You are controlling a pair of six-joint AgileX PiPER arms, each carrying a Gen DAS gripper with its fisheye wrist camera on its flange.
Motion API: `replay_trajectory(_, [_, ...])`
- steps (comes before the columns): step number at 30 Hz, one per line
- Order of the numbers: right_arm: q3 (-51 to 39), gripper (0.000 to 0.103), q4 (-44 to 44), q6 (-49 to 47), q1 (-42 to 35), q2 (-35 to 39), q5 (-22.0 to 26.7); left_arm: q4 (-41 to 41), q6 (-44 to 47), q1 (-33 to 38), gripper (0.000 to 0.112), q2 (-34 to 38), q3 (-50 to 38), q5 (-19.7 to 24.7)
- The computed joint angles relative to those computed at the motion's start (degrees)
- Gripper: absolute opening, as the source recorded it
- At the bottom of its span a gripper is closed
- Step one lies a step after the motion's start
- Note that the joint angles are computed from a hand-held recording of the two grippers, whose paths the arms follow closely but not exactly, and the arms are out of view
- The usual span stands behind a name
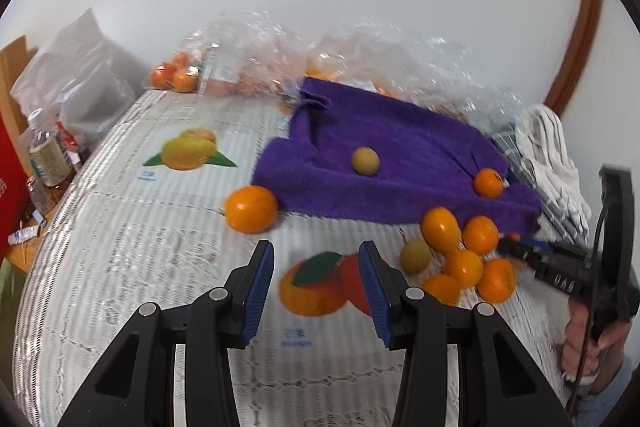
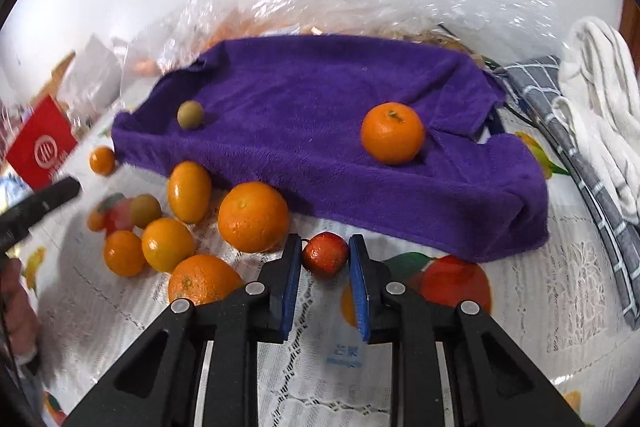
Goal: Organize fruits
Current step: 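Grasp a small red fruit with the right gripper while the left gripper grasps an orange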
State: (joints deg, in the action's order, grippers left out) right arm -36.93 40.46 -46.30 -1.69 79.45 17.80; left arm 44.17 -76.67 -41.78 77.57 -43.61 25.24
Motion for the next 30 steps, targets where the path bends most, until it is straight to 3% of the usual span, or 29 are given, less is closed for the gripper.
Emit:
replay_trajectory(5, [1.7,0.024,3.4,-4.1,-3.1,-4.1,-1.2,-9.8,11.4,-1.2,0.042,0.7,-0.8,-5.2])
replay_trajectory(7, [1.6,0.024,6.4,-6.9,-5.6,-4.6,0.5,-17.8,19.7,-1.9,0.042,2.1,-2.0,-6.9])
replay_trajectory(10, [1.3,0.024,9.8,-10.1,-8.3,-5.0,1.9,-17.9,21.2,-4.8,0.042,4.4,-4.7,-5.0])
replay_trajectory(14, [1.7,0.024,9.7,-9.6,-8.2,-5.5,0.4,-20.3,25.0,-7.3,0.042,9.1,-10.6,1.4])
replay_trajectory(22, [1.6,0.024,11.6,-11.9,-9.7,-5.4,2.5,-17.4,19.1,-7.7,0.041,13.6,-13.7,3.1])
replay_trajectory(24, [1.4,0.024,11.4,-11.5,-9.7,-5.1,2.6,-15.5,17.5,-8.1,0.037,13.4,-13.3,3.2])
replay_trajectory(25, [1.4,0.024,11.5,-11.4,-9.7,-5.1,2.6,-15.1,17.2,-8.2,0.033,13.3,-13.2,3.1])
replay_trajectory(30, [1.7,0.024,11.8,-11.8,-9.2,-5.0,1.8,-13.6,14.8,-7.8,0.032,11.9,-11.3,0.7])
